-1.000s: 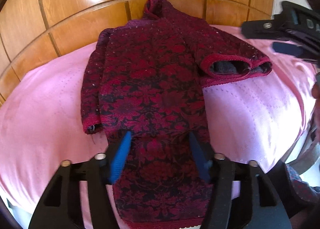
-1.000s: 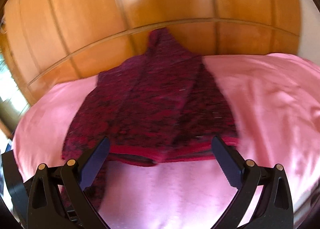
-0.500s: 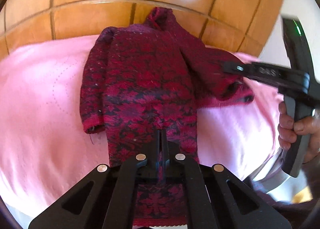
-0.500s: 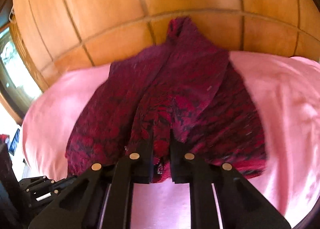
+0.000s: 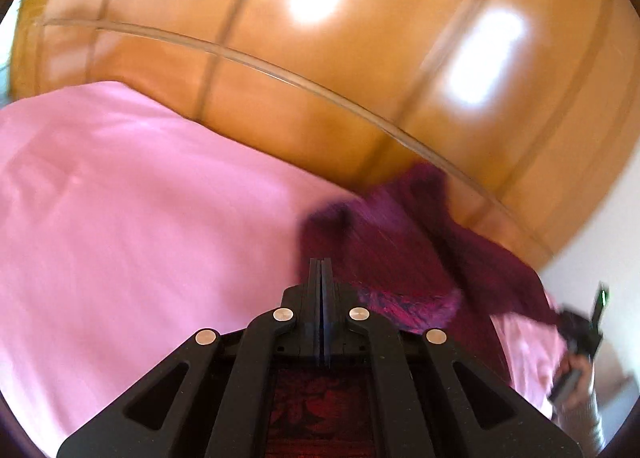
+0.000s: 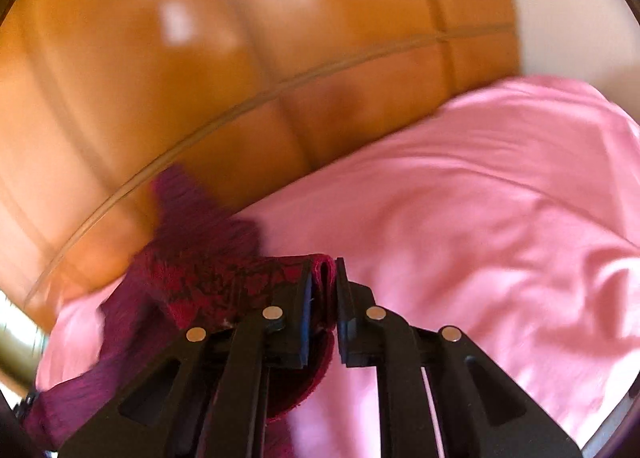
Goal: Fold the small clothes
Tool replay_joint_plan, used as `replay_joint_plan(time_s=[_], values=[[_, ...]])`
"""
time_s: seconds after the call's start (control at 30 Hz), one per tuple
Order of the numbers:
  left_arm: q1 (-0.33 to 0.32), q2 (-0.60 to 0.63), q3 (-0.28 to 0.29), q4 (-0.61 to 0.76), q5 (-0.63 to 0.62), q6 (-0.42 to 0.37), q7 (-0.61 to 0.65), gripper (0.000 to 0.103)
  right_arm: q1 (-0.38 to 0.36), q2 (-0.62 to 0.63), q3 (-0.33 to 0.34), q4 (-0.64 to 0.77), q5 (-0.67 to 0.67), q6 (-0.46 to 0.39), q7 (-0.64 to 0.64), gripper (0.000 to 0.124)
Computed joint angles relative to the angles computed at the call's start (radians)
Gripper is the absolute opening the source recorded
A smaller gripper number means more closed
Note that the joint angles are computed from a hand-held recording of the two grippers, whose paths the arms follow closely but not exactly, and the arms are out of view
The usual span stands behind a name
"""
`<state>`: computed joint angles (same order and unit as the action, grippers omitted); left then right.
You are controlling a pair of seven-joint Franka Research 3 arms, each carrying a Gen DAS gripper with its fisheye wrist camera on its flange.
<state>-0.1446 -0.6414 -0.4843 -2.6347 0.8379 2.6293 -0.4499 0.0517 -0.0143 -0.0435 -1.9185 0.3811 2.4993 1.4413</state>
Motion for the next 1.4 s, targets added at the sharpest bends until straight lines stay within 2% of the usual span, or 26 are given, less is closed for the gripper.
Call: replay_joint_plan(time_s=[0.2, 0.3, 0.37, 0.43, 0.5, 0.6, 0.67, 0.7, 0.8, 0.83, 0.9, 0.93, 0.97, 1.0, 1.07, 1.13, 1.17, 1.2, 1.23, 1.27, 1.3, 1.33, 1.37, 1.4], values=[[0.049, -0.035, 0.139, -0.045, -0.088, -0.077, 0.093, 0.000, -0.032, 0.211, -0.050, 0.210, -0.181, -0.060, 0.253, 0.009], [0.084, -0.004, 0.174, -0.024, -0.141, -0.176, 0.162, 0.000, -0.033, 0.278, -0.066, 0.283, -0.255, -0.096, 0.315, 0.009], [0.108, 0.024, 0.184, 0.001, -0.182, -0.271, 0.176, 0.000, -0.038, 0.297, -0.065, 0.303, -0.275, -0.102, 0.314, 0.011], [0.119, 0.015, 0.189, -0.004, -0.194, -0.313, 0.160, 0.000, -0.029, 0.302, -0.069, 0.307, -0.321, -0.098, 0.312, 0.020], [0.114, -0.002, 0.202, -0.009, -0.208, -0.344, 0.168, 0.000, -0.024, 0.285, -0.066, 0.294, -0.341, -0.079, 0.308, 0.057], [0.088, -0.048, 0.176, -0.026, -0.191, -0.379, 0.189, 0.000, -0.032, 0.226, -0.049, 0.220, -0.323, -0.007, 0.252, 0.058], [0.038, -0.079, 0.162, -0.060, -0.178, -0.315, 0.210, 0.000, -0.048, 0.176, -0.023, 0.171, -0.236, 0.005, 0.164, 0.061], [0.021, -0.084, 0.155, -0.065, -0.172, -0.285, 0.220, 0.000, -0.062, 0.136, -0.003, 0.132, -0.142, -0.006, 0.082, 0.061], [-0.058, -0.082, 0.130, -0.124, -0.157, -0.075, 0.236, 0.000, -0.063, 0.023, 0.014, 0.032, 0.081, -0.132, -0.128, 0.061], [-0.075, -0.064, 0.123, -0.149, -0.156, 0.028, 0.229, 0.002, -0.056, -0.005, 0.009, 0.003, 0.143, -0.174, -0.182, 0.061], [-0.074, -0.014, 0.086, -0.171, -0.166, 0.170, 0.195, 0.032, -0.041, -0.033, -0.003, -0.026, 0.237, -0.306, -0.262, 0.061], [-0.044, 0.024, 0.039, -0.170, -0.163, 0.257, 0.139, 0.057, -0.030, -0.047, -0.003, -0.048, 0.247, -0.355, -0.282, 0.060], [0.019, 0.041, -0.032, -0.179, -0.144, 0.355, 0.059, 0.066, -0.017, -0.060, 0.001, -0.072, 0.244, -0.380, -0.302, 0.060], [0.075, 0.058, -0.091, -0.181, -0.136, 0.424, 0.011, 0.066, -0.006, -0.066, 0.004, -0.088, 0.235, -0.403, -0.317, 0.060], [0.127, 0.111, -0.164, -0.163, -0.158, 0.461, -0.014, 0.066, 0.011, -0.073, 0.011, -0.112, 0.204, -0.417, -0.316, 0.060], [0.211, 0.123, -0.249, -0.166, -0.179, 0.537, -0.050, 0.064, 0.026, -0.075, 0.019, -0.133, 0.174, -0.407, -0.295, 0.056], [0.242, 0.129, -0.278, -0.158, -0.175, 0.564, -0.055, 0.051, 0.030, -0.075, 0.018, -0.135, 0.172, -0.405, -0.290, 0.051], [0.237, 0.145, -0.284, -0.140, -0.173, 0.542, -0.031, 0.044, 0.034, -0.069, 0.017, -0.133, 0.172, -0.399, -0.291, 0.047], [0.213, 0.169, -0.254, -0.125, -0.209, 0.510, 0.046, 0.029, 0.036, -0.066, 0.015, -0.128, 0.171, -0.404, -0.290, 0.040], [0.200, 0.182, -0.236, -0.118, -0.187, 0.494, 0.053, 0.019, 0.034, -0.062, 0.010, -0.122, 0.173, -0.410, -0.293, 0.030], [0.200, 0.190, -0.238, -0.106, -0.191, 0.481, 0.062, 0.018, 0.033, -0.061, 0.006, -0.114, 0.182, -0.421, -0.299, 0.023], [0.167, 0.173, -0.217, -0.118, -0.236, 0.463, 0.095, 0.015, 0.033, -0.071, 0.006, -0.127, 0.183, -0.416, -0.305, 0.021], [0.169, 0.172, -0.211, -0.113, -0.211, 0.458, 0.075, 0.014, 0.032, -0.076, 0.005, -0.124, 0.180, -0.417, -0.306, 0.017], [0.137, 0.137, -0.187, -0.124, -0.214, 0.448, 0.072, 0.013, 0.032, -0.085, 0.002, -0.118, 0.188, -0.420, -0.315, 0.016]])
